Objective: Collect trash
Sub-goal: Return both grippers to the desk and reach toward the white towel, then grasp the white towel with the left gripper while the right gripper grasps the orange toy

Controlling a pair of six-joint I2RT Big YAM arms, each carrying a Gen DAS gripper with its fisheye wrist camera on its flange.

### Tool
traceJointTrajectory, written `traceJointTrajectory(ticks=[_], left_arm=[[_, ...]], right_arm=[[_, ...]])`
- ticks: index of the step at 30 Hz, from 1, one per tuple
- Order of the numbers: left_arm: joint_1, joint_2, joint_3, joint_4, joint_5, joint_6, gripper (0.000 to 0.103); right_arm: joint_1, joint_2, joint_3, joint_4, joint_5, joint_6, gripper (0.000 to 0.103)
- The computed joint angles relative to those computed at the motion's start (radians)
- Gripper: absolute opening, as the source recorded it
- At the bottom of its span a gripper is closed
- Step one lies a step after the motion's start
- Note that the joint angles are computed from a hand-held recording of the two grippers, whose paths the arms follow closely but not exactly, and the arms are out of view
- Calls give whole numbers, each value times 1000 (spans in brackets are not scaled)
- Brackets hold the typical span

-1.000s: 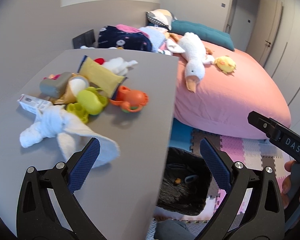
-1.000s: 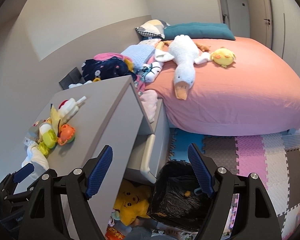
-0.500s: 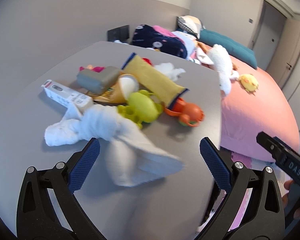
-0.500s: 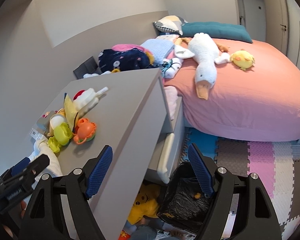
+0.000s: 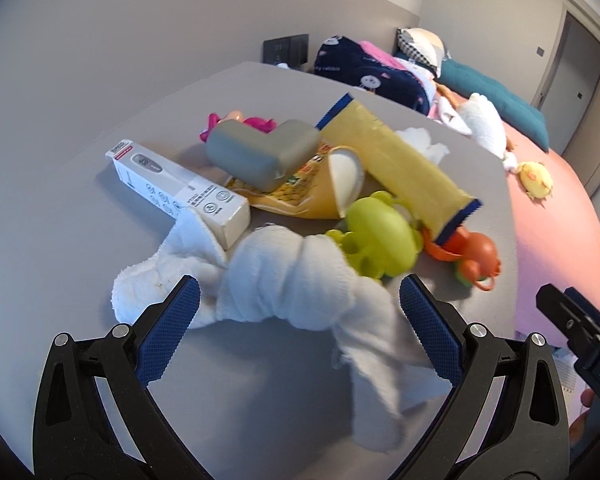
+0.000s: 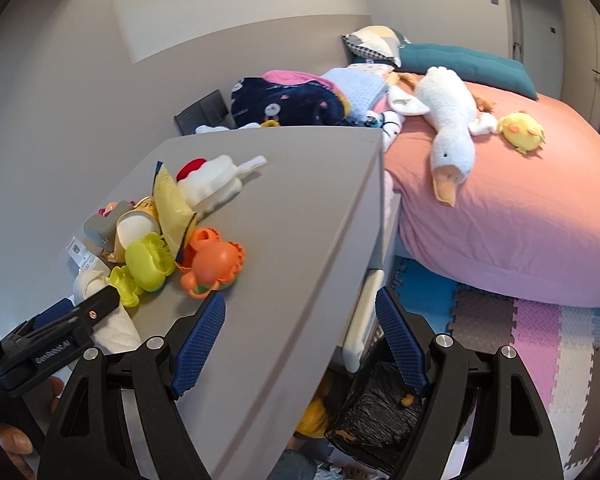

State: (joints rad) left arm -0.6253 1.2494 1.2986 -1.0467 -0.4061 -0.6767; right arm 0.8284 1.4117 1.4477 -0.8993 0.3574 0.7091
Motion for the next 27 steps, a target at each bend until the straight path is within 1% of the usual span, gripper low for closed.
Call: traceJointTrajectory(ticks=[2, 4, 6, 7, 11, 13, 15, 22, 25, 27], left_arm=[[10, -3, -11, 3, 11, -10, 95], [15, -7, -19, 2, 13, -18, 85], [20, -14, -28, 6, 15, -30, 80], [24, -21, -37, 16, 25, -29, 77], [30, -35, -56, 36, 31, -20, 72], [29, -41, -66, 44, 23, -18, 67], [27, -45, -73, 49, 14, -7, 64], [43, -75, -104, 92, 52, -21, 58], [43, -77, -104, 89, 56, -6, 57], [43, -80, -107, 92, 60, -6, 56]], right_arm=[[0, 14, 13, 9, -9, -18, 78], [2, 30, 28, 15, -17, -37, 78], [6, 50, 47, 13, -17, -57, 78], [8, 58, 53, 14, -17, -67, 78], [9, 94, 85, 13, -24, -96, 78], [5, 111, 101, 21, -37, -111, 78], [2, 131, 120, 22, -51, -121, 78], [-2, 207, 193, -15, -75, -151, 78], [9, 232, 222, -44, -40, -167, 71], [17, 239, 231, -57, -22, -175, 61]])
